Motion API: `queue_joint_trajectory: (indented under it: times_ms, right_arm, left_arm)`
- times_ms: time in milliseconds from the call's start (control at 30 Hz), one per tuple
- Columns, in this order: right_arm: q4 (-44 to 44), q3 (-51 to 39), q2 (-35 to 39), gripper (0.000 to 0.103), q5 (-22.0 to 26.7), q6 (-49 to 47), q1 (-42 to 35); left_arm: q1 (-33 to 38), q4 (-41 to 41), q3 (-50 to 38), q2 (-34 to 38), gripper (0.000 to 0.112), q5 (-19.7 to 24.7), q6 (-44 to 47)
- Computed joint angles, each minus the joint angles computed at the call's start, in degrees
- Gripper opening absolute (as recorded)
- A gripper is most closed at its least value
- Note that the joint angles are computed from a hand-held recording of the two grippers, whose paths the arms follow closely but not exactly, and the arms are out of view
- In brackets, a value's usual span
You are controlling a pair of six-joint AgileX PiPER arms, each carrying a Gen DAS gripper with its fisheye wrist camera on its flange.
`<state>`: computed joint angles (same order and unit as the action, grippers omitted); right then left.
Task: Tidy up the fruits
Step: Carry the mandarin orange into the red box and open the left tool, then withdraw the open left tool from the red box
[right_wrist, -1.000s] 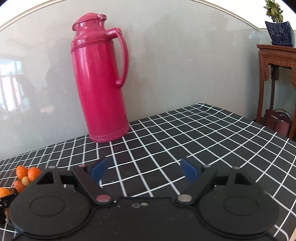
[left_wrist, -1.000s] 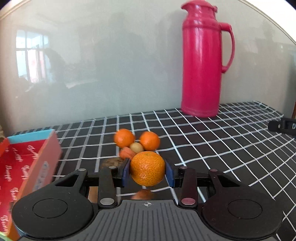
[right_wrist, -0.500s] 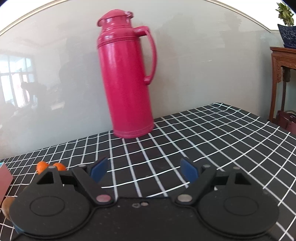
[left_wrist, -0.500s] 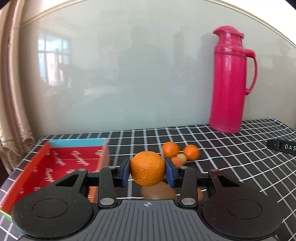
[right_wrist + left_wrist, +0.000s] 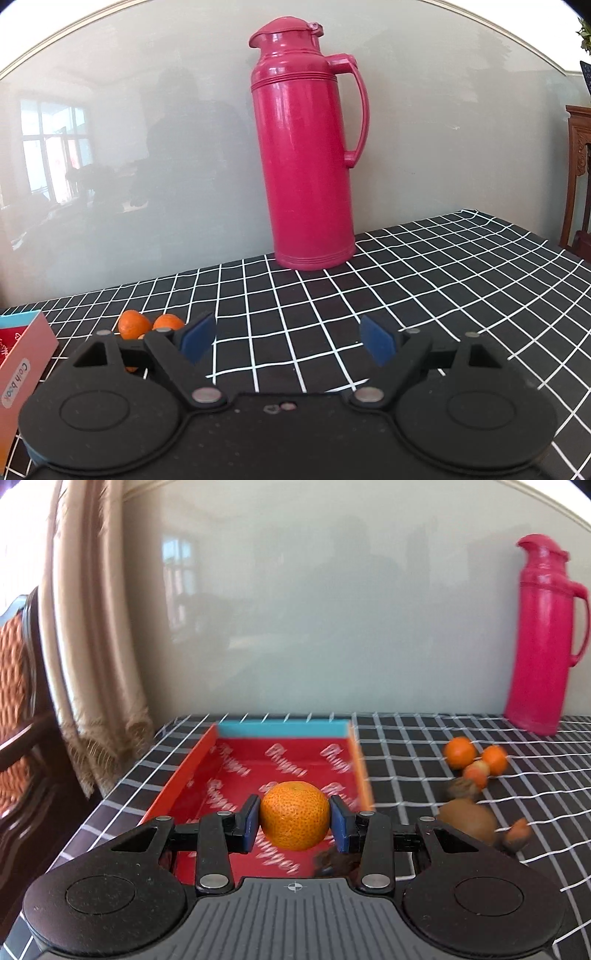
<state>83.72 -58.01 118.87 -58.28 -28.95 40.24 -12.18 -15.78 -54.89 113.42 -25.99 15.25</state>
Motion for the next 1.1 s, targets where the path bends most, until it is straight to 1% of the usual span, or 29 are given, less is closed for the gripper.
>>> queue_joint_trajectory:
  times_ms: [100,167,200,267,300,333,400,467,500,533,600,700,933,1033,1100]
  right_arm:
    - [0.3,-0.1,-0.1,0.085,-0.1,-0.8,0.3]
    - [0.4,0.0,-0.3,0.085,-0.3,-1.2,0.4]
    - [0.3,0.1,-0.3,0.085,-0.3,-1.2,0.4]
    - [0.4,-0.1,-0.4,0.086,-0.3,-1.5,0.5]
    - [0.3,-0.1,-0.4,0.086,-0.3,-1.6,0.4]
    - [0.4,-0.1,-0.4,0.086,-0.5,-1.8,0.6]
    - [0.1,0.1,-0.5,0.086,-0.5,-1.9,0.7]
    - [0.1,0.2,-0.6,0.086,-0.7,-2.0,0.7]
    - [0.0,0.3,-0.7,0.086,-0.7,-1.9,0.7]
    - [-0.1,0.6,-0.9,0.086,-0.7,-1.7,0.7]
    - [-0.3,1.0,-1.1,0.086,-0.8,-1.5,0.7]
    - [-0.7,1.5,-1.4,0.086,-0.7,-1.0,0.6]
    - [-1.1,1.4,-1.7,0.086,-1.0,-1.6,1.5]
    - [-1.2,1.2,-1.9,0.087,-1.1,-2.1,2.1]
    - [-1.1,1.0,-1.9,0.087,-1.0,-2.5,2.4]
  left_arm:
    - [1.2,-1.2,-1.6,1.4,0.040,1.8,0.6]
    - [0.7,-5.1,-1.8,1.8,0.040,1.2,4.2]
    - [0.5,-5.7,-1.7,1.8,0.042,0.6,4.7]
    - [0.3,-5.9,-1.2,1.4,0.058,-0.1,5.0]
    - [0.0,-6.7,-0.9,1.3,0.072,-1.0,5.6]
    - [-0.4,-6.9,-0.4,1.1,0.078,-2.2,5.9]
    - [-1.0,-6.8,0.3,1.0,0.081,-3.7,6.7]
    - [-1.5,-6.4,1.0,0.6,0.091,-4.7,6.5]
    - [-1.6,-6.1,1.3,0.5,0.099,-5.3,6.3]
    - [-1.8,-5.8,1.4,0.4,0.101,-5.4,6.4]
    - [-2.5,-6.1,1.7,0.4,0.102,-6.3,7.1]
    - [-3.1,-6.0,1.9,0.1,0.103,-6.4,6.8]
    - [-3.8,-5.9,3.8,-1.1,0.103,-8.2,6.6]
    - [-3.3,-5.0,4.1,-1.2,0.103,-7.8,6.2]
    - [-3.0,-6.2,4.1,-1.2,0.103,-7.9,7.6]
